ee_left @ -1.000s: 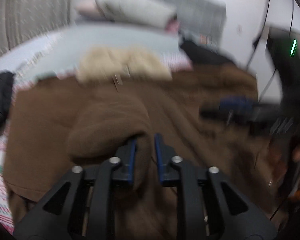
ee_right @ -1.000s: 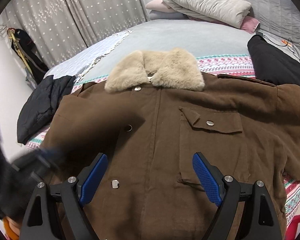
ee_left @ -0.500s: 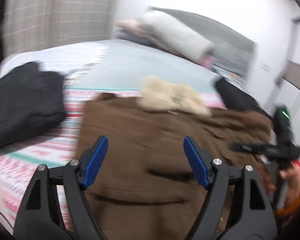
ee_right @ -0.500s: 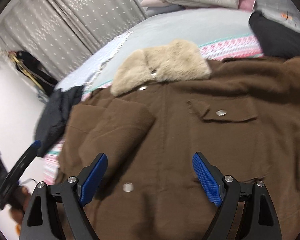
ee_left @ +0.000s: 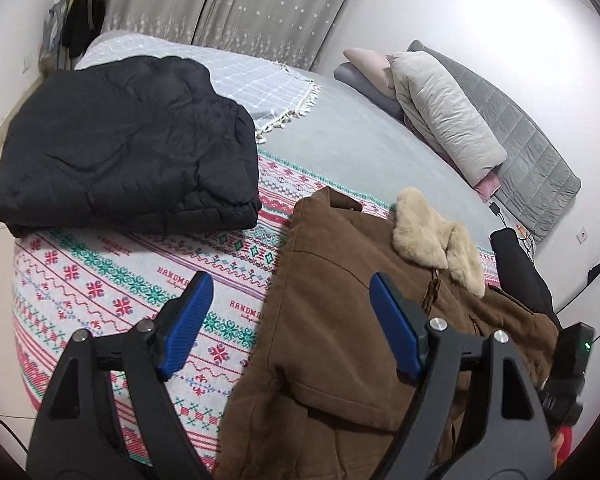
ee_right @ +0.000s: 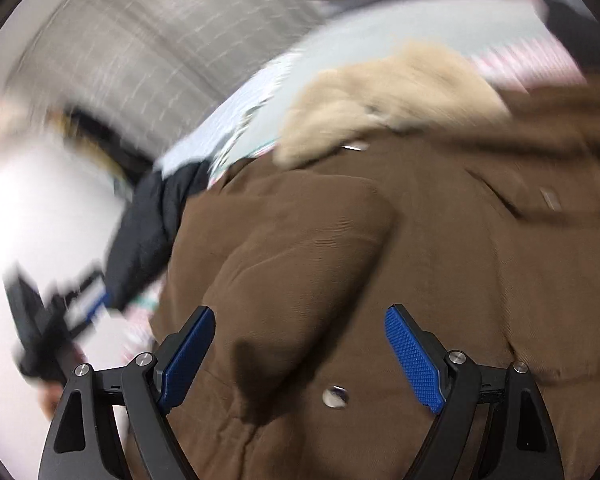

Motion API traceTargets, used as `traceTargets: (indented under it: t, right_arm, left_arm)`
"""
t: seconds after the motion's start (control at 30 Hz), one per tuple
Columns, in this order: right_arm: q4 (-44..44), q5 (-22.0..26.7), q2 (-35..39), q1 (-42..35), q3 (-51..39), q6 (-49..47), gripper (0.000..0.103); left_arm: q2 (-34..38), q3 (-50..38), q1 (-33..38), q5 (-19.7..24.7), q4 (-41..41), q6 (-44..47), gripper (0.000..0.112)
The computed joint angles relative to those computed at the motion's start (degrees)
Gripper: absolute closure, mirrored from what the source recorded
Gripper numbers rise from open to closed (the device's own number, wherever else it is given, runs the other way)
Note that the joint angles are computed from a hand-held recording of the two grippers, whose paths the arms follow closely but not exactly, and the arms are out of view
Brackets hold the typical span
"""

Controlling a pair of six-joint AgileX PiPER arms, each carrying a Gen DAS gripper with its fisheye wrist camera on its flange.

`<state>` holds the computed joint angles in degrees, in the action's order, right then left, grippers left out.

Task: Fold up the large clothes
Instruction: 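Grasp the jacket edge with the right gripper and lift it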

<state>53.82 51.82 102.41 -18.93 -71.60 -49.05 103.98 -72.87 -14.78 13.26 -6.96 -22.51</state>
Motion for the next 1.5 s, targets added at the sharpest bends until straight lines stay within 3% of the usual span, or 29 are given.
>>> traceTargets:
  t: [0.07, 0.13, 0.2, 0.27, 0.33, 0.4, 0.47, 0.57, 0.7, 0.73, 0.83, 0.9, 0.93, 0.97, 1.03, 1.07, 1.1, 1.17, 1.23, 1.27, 1.37, 1.4, 1.5]
  right_arm:
    - [-3.7, -4.7, -2.2, 5.4, 1.5, -2.9, 0.015]
    - [-14.2, -14.9, -4.3, 13.2, 4.7, 0.0, 0.015]
    - [-25.4, -22.1, -3.9, 17.5, 6.5, 7.6, 0.016]
    - [-29.7, -25.7, -3.4, 17.0, 7.5, 11.8, 0.017]
    - [-26.8, -23.5, -3.1, 12.2, 6.2, 11.9, 0.017]
    - [-19.3, -15.5, -3.0, 4.6, 3.0, 8.7, 0.017]
    - [-13.4, -9.1, -3.4, -2.1, 1.1, 5.2, 0.016]
    - [-2.4, 4.8, -2.3, -12.5, -2.7, -0.7, 0.016]
    - [6.9, 13.7, 2.2, -19.4, -8.2, 0.5, 0.014]
    - [6.1, 13.9, 3.4, -19.5, -9.9, 1.9, 0.014]
    - [-5.5, 6.9, 7.5, -14.5, -14.2, 10.7, 0.014]
    - [-13.4, 4.3, 10.7, -10.8, -16.5, 15.3, 0.015]
    - [-15.3, 2.7, 11.4, -9.4, -16.0, 16.2, 0.022]
    - [-16.0, 1.4, 12.0, -8.2, -15.6, 16.1, 0.039]
    - [-17.5, -2.3, 11.2, -6.4, -14.0, 15.5, 0.056]
    - [-17.6, -3.4, 10.7, -5.3, -14.0, 14.5, 0.079]
    - [-16.3, -2.5, 10.5, -5.4, -14.5, 12.9, 0.09]
    - [-12.4, -1.1, 9.9, -5.6, -16.3, 9.8, 0.091]
    - [-8.4, -2.8, 7.3, -5.2, -15.7, 5.1, 0.092]
    - [-5.6, -3.9, 5.7, -5.3, -14.6, 1.7, 0.092]
    - [0.8, -7.6, 2.8, -6.0, -11.8, -6.0, 0.092]
    - [-0.5, -9.1, 3.0, -5.7, -12.2, -5.1, 0.092]
    - [-15.6, -16.7, 10.8, -2.1, -17.0, 8.0, 0.084]
  left_arm:
    - [2.1, -2.2, -0.3, 1.2, -3.6, 3.5, 0.032]
    - [3.9, -3.9, -0.8, 2.8, -5.2, 5.8, 0.032]
    - [5.3, -5.5, -1.8, 4.8, -1.2, 3.0, 0.032]
    - [6.6, -7.1, -2.8, 6.6, 3.3, -0.5, 0.032]
    - [8.3, -9.2, -3.1, 9.8, 4.1, -1.4, 0.032]
    - [11.5, -14.2, -3.7, 17.8, 8.9, -6.5, 0.032]
    - [13.1, -16.3, -3.9, 21.3, 10.3, -7.8, 0.033]
    - [13.3, -16.7, -3.8, 22.0, 11.2, -8.7, 0.033]
    - [11.7, -14.5, -3.5, 18.0, 10.4, -7.8, 0.033]
    - [11.2, -13.7, -3.4, 16.3, 10.2, -7.2, 0.033]
    - [11.2, -12.5, -2.8, 10.5, 7.8, -3.4, 0.033]
    - [12.9, -15.2, -1.7, 10.6, 2.5, 1.0, 0.035]
    - [14.7, -18.5, -0.9, 12.5, -0.4, 3.2, 0.035]
    - [16.1, -21.3, -0.4, 13.8, -1.9, 4.7, 0.035]
    - [21.4, -31.6, -0.1, 20.0, -1.4, 5.0, 0.035]
    - [24.7, -37.3, 0.0, 23.1, -1.2, 5.2, 0.035]
    - [27.8, -43.1, 0.2, 27.2, -1.1, 5.0, 0.036]
    - [34.8, -54.5, 0.2, 34.3, -0.1, 3.8, 0.043]
    - [38.1, -59.3, 0.2, 36.9, -2.0, 5.5, 0.075]
    - [37.6, -58.3, -0.2, 35.7, -1.5, 5.0, 0.092]
    - [30.3, -44.2, -3.4, 23.8, 12.2, -8.5, 0.094]
    - [29.2, -40.9, -4.1, 21.8, 17.9, -14.2, 0.093]
    - [30.2, -41.0, -5.6, 25.4, 26.8, -23.4, 0.091]
